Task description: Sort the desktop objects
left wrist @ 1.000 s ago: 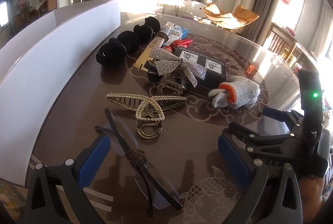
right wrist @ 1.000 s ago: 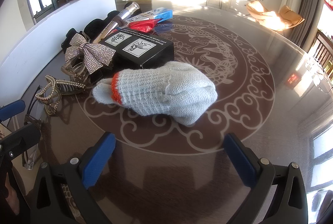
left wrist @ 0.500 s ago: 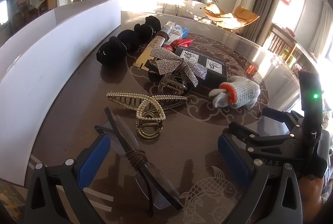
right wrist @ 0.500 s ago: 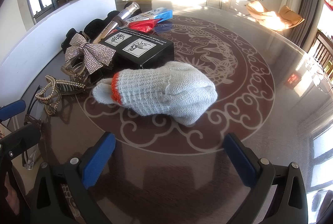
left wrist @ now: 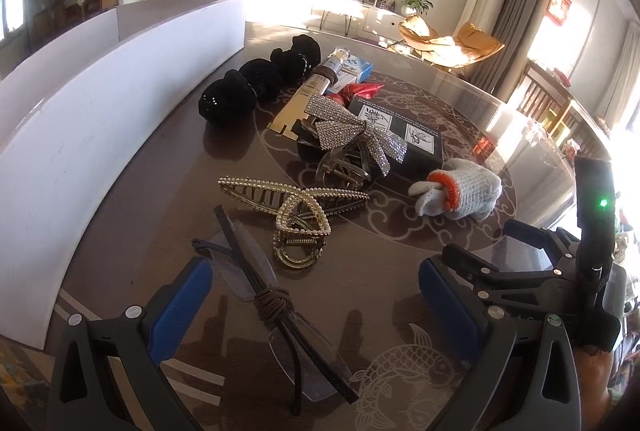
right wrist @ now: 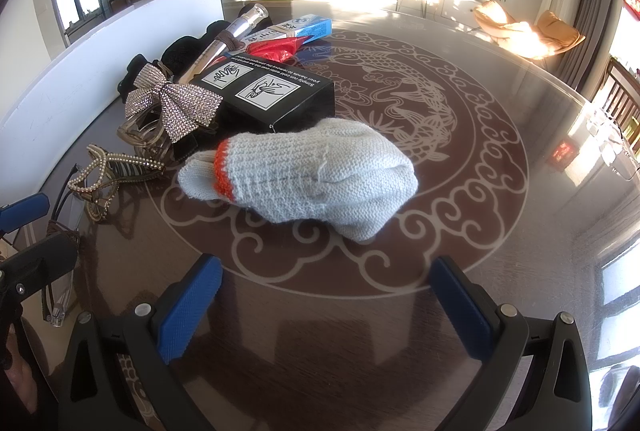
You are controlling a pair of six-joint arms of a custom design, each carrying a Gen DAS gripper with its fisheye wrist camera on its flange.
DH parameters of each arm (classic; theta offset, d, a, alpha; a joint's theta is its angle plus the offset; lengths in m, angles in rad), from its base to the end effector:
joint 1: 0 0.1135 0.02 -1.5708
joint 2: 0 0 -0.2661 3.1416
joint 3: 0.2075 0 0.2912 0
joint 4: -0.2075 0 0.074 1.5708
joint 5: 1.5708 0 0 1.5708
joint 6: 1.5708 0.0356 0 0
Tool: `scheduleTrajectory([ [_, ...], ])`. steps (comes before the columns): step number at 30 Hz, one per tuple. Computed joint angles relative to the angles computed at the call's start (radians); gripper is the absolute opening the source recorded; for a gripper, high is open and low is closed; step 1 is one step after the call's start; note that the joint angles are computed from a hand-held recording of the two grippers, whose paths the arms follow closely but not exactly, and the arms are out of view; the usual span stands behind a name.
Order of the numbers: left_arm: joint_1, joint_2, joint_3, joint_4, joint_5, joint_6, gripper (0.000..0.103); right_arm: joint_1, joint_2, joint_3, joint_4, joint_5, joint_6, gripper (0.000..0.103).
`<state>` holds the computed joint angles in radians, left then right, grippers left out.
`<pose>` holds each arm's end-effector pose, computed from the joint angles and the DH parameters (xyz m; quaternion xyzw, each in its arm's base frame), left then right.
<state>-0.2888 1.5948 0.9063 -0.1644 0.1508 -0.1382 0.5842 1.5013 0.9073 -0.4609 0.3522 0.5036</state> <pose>0.3401 -0.1066 0.1625 0.0966 0.9290 -0.1432 0.3274 0.2772 0.1686 0.1758 0.0063 0.9530 -0.0150 0.3026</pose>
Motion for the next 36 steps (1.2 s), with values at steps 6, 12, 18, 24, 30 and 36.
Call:
scheduleTrajectory([
  [6,0.122,-0.008,-0.029,0.048,0.149,-0.130,0.103,0.000,0.000,0.000,0.001,0.000,0.000,0.103],
  [12,0.120,0.003,-0.020,0.039,0.134,-0.142,0.103,0.000,0.000,0.000,0.001,0.000,0.000,0.103],
  [18,0.074,0.032,0.012,-0.004,0.052,-0.106,0.103,-0.001,0.001,0.000,0.002,0.000,-0.001,0.103],
  [24,0.041,0.096,0.081,-0.096,-0.041,-0.078,0.103,0.000,0.001,0.000,0.001,0.000,0.000,0.103],
  [30,0.035,0.134,0.138,-0.203,-0.069,-0.005,0.103,-0.001,0.001,-0.001,0.003,-0.001,-0.001,0.103],
  [36,0.002,0.173,0.198,-0.321,-0.172,0.097,0.103,-0.001,0.001,-0.001,0.003,-0.001,-0.001,0.103],
])
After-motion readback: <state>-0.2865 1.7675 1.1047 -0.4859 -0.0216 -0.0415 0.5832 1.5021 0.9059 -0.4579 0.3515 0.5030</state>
